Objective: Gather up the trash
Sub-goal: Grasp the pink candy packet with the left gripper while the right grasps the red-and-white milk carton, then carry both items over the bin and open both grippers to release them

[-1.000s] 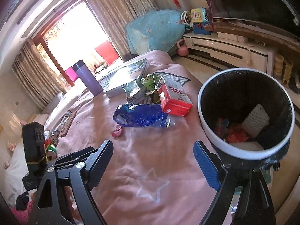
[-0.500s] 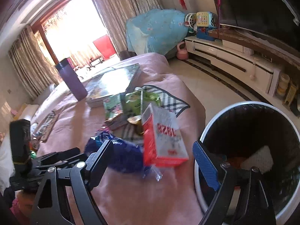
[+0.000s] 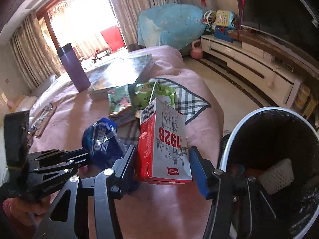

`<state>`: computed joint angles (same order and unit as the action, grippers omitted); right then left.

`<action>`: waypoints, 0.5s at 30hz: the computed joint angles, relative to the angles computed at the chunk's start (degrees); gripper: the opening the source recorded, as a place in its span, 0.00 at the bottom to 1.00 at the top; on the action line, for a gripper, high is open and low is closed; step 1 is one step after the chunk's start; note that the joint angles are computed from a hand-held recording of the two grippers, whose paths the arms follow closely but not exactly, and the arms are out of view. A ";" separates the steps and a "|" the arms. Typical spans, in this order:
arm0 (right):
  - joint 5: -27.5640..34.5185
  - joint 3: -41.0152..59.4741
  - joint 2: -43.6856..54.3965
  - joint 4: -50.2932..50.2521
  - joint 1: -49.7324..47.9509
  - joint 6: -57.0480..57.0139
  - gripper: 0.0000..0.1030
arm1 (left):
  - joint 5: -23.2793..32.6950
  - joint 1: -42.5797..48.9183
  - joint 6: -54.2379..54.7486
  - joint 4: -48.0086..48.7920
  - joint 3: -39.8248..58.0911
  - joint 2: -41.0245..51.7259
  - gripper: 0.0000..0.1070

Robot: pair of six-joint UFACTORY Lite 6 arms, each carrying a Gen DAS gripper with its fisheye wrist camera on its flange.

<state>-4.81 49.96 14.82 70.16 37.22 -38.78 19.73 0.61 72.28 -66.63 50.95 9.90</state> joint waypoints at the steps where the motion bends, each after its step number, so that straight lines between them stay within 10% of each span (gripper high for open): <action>1: -0.36 -1.53 -2.13 0.54 0.71 0.09 0.53 | 0.60 0.80 1.41 -0.85 -1.48 -1.25 0.18; 15: -12.60 -23.81 -34.63 42.36 16.92 -25.92 0.53 | 15.45 17.66 5.28 3.33 -16.96 -21.95 0.18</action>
